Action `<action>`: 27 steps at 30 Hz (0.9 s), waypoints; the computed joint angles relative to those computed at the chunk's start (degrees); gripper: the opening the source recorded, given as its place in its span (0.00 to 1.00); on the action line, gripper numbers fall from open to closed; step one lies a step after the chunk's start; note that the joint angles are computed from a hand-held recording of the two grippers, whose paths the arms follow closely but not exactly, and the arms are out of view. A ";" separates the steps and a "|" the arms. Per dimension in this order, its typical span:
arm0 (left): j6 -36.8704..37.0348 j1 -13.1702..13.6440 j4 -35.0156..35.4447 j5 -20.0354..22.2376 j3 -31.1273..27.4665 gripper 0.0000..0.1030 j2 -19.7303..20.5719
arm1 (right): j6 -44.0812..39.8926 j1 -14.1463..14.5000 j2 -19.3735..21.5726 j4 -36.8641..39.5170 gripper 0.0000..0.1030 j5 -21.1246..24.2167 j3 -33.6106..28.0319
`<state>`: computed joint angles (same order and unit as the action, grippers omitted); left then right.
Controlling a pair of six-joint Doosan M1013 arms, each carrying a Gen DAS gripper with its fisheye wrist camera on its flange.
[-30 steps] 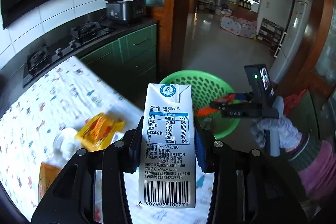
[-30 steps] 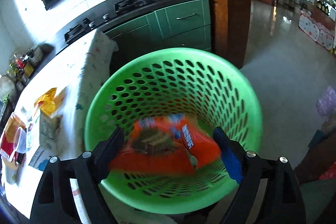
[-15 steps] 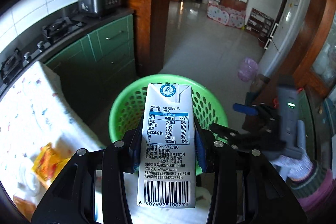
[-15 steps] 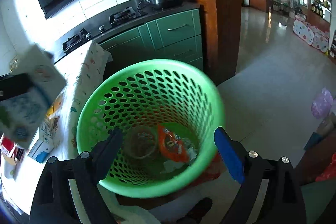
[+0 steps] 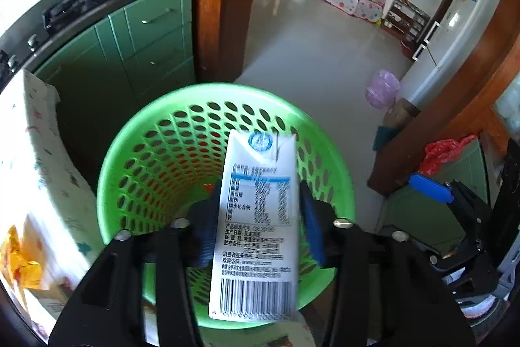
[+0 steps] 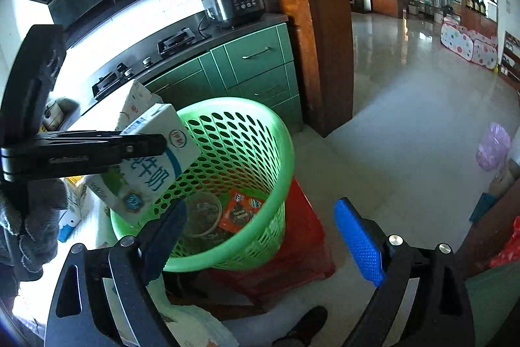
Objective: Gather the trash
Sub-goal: 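Carry the white milk carton over the basket and open the left gripper, then move the left gripper back to the table toward the drink bottle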
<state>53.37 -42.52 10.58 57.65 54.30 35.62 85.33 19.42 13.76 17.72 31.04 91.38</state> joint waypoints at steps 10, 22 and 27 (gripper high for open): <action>-1.54 -0.91 2.66 -2.16 3.76 0.67 -2.73 | -0.57 0.36 -0.28 1.52 0.86 0.30 0.61; -15.73 -3.26 16.84 -2.36 17.92 0.67 -14.53 | -3.72 3.83 -2.64 3.42 0.87 -0.29 0.78; -22.39 -4.11 22.19 -0.39 24.29 0.69 -19.42 | -7.13 6.15 -2.93 5.66 0.87 0.16 0.08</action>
